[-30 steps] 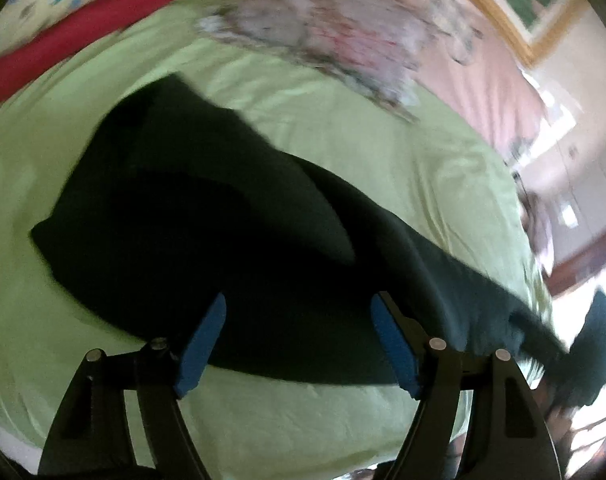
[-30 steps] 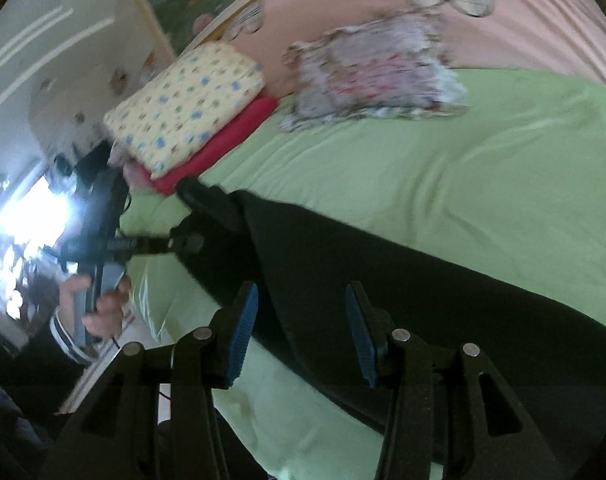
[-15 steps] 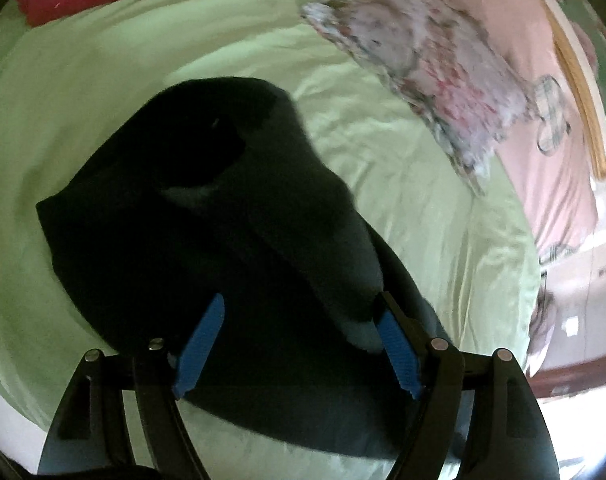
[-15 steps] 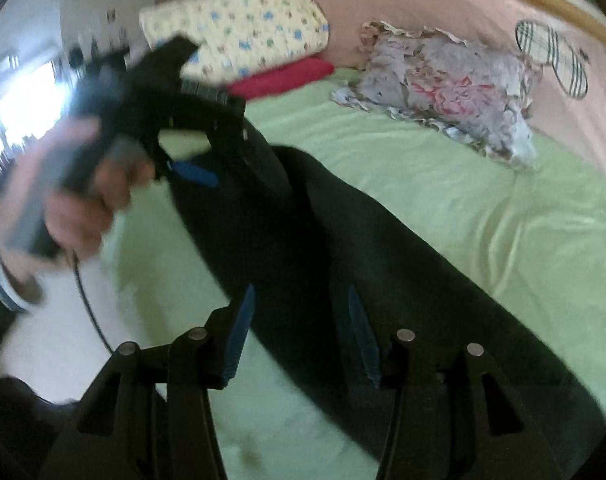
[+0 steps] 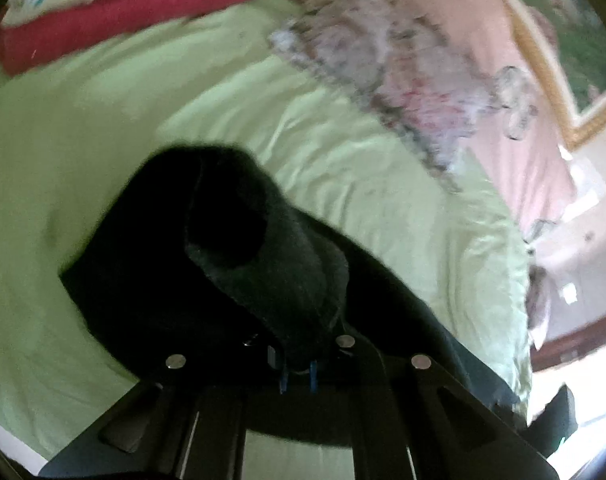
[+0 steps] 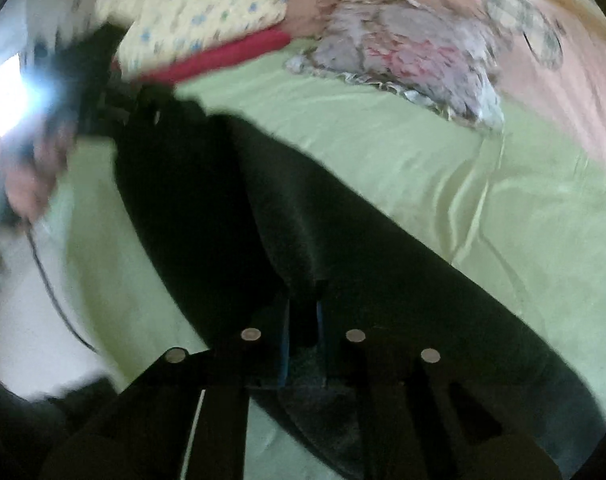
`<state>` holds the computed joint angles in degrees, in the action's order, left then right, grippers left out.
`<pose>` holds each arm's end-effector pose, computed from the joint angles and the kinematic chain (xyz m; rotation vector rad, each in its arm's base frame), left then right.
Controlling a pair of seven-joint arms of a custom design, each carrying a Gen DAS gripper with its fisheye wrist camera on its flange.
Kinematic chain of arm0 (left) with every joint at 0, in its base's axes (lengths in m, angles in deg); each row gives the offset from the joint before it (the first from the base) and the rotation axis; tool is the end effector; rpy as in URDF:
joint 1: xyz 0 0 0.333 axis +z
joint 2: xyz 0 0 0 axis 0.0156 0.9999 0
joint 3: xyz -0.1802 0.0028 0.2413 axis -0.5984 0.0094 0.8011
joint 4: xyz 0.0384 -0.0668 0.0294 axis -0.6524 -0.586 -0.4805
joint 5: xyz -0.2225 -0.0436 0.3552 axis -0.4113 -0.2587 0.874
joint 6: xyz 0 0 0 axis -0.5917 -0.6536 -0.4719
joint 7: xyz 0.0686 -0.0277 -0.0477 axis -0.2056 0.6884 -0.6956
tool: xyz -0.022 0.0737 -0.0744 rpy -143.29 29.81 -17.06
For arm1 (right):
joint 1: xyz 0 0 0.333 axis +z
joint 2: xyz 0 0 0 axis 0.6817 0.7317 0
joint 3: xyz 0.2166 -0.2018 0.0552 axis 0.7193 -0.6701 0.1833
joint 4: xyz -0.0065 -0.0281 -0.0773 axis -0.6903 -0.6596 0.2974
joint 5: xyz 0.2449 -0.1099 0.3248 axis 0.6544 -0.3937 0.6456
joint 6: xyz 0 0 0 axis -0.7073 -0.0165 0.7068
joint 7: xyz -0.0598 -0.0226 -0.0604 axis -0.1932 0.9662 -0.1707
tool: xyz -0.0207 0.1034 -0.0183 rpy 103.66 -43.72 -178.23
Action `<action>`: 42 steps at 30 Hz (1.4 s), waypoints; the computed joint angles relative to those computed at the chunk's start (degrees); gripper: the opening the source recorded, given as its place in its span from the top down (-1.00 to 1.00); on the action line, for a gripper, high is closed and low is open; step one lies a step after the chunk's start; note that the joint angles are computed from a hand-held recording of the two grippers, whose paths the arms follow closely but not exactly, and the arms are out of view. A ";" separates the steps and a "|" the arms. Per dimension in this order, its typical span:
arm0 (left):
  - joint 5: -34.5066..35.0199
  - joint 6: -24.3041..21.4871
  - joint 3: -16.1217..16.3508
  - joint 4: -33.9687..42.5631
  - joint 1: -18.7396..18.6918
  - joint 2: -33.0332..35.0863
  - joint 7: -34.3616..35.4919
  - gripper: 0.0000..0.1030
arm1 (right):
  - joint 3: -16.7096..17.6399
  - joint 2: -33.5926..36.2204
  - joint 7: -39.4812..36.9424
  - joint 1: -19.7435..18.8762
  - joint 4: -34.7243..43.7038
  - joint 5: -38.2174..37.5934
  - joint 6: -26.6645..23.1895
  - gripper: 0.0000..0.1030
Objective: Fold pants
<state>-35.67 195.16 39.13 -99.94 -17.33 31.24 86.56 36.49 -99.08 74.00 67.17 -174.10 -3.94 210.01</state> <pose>0.5086 -0.3150 0.5109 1.9741 -2.0709 1.0654 0.3400 0.3630 0.4273 -1.8877 1.5251 -0.6500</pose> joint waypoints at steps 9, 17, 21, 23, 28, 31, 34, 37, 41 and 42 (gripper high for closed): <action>-17.42 -8.77 5.13 -3.71 1.15 -5.06 25.78 0.90 | -13.78 -4.11 -11.43 8.60 -7.59 17.44 17.93 0.78; -21.84 -7.46 4.85 -6.02 2.69 -3.14 33.07 0.86 | -9.40 3.17 -16.94 8.36 -3.61 24.40 13.86 0.78; -19.28 -5.69 4.14 -8.64 3.70 -4.32 30.62 0.63 | -7.38 4.13 -18.24 6.69 -3.77 27.76 14.63 0.65; -19.50 -4.82 4.39 -10.08 3.67 -5.55 30.47 0.62 | -5.53 4.15 -17.31 5.13 -3.56 27.17 14.15 0.53; -17.82 -1.21 4.20 -13.12 3.68 -8.81 26.52 0.60 | -4.36 3.12 -16.38 4.40 -4.14 27.01 13.88 0.42; -11.14 2.51 2.79 -14.79 4.21 -10.88 20.14 0.37 | -2.51 0.98 -13.29 2.42 -5.81 25.69 15.75 0.42; -11.95 3.68 4.36 -15.71 2.50 -12.64 20.10 0.22 | 1.68 -2.79 -7.54 -2.18 -8.17 22.66 17.91 0.42; -9.98 4.50 4.29 -16.07 2.53 -13.64 17.54 -0.13 | 4.35 -7.58 -2.99 -5.10 -11.22 21.82 18.84 0.35; -8.29 4.21 4.68 -15.92 2.26 -13.60 14.69 -0.14 | 5.93 -11.32 0.39 -6.95 -14.15 21.81 20.38 0.30; -7.93 4.11 4.74 -15.82 2.24 -13.45 14.21 -0.14 | 6.30 -11.80 0.97 -7.36 -14.51 21.94 20.38 0.30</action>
